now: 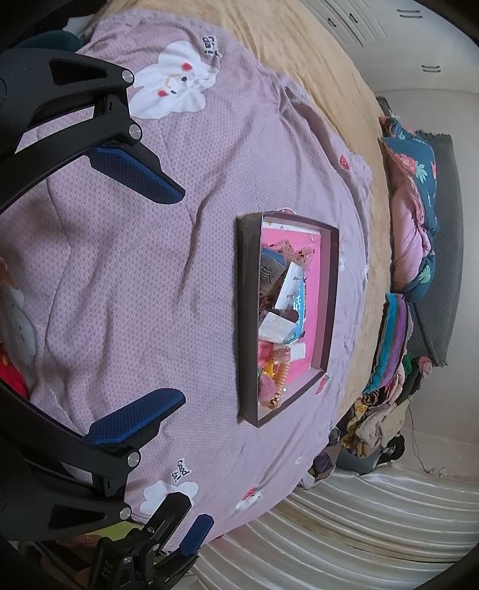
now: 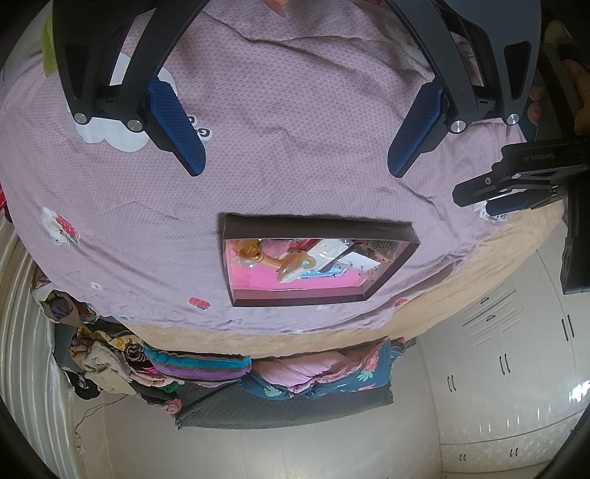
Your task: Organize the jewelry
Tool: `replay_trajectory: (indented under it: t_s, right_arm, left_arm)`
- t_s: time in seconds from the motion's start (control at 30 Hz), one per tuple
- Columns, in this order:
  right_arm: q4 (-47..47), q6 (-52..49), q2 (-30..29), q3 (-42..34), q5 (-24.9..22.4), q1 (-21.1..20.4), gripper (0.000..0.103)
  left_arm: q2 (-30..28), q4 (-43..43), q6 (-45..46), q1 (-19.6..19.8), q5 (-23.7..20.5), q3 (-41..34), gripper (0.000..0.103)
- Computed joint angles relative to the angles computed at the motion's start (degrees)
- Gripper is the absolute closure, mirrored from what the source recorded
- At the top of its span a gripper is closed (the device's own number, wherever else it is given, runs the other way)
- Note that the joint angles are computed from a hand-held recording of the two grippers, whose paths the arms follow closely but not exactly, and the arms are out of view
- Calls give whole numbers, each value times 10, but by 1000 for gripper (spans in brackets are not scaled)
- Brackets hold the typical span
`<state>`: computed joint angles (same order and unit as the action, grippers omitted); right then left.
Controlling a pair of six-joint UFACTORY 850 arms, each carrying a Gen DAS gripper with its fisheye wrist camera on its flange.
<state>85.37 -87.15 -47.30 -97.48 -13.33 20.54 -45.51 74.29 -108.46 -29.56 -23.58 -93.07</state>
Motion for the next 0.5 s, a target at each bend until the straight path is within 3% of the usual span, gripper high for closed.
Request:
replay_trajectory:
  t_s: [0.5]
  right_arm:
    - [4, -5, 4, 3, 0, -1, 4]
  left_arm:
    - [2, 3, -3, -1, -3, 1, 9]
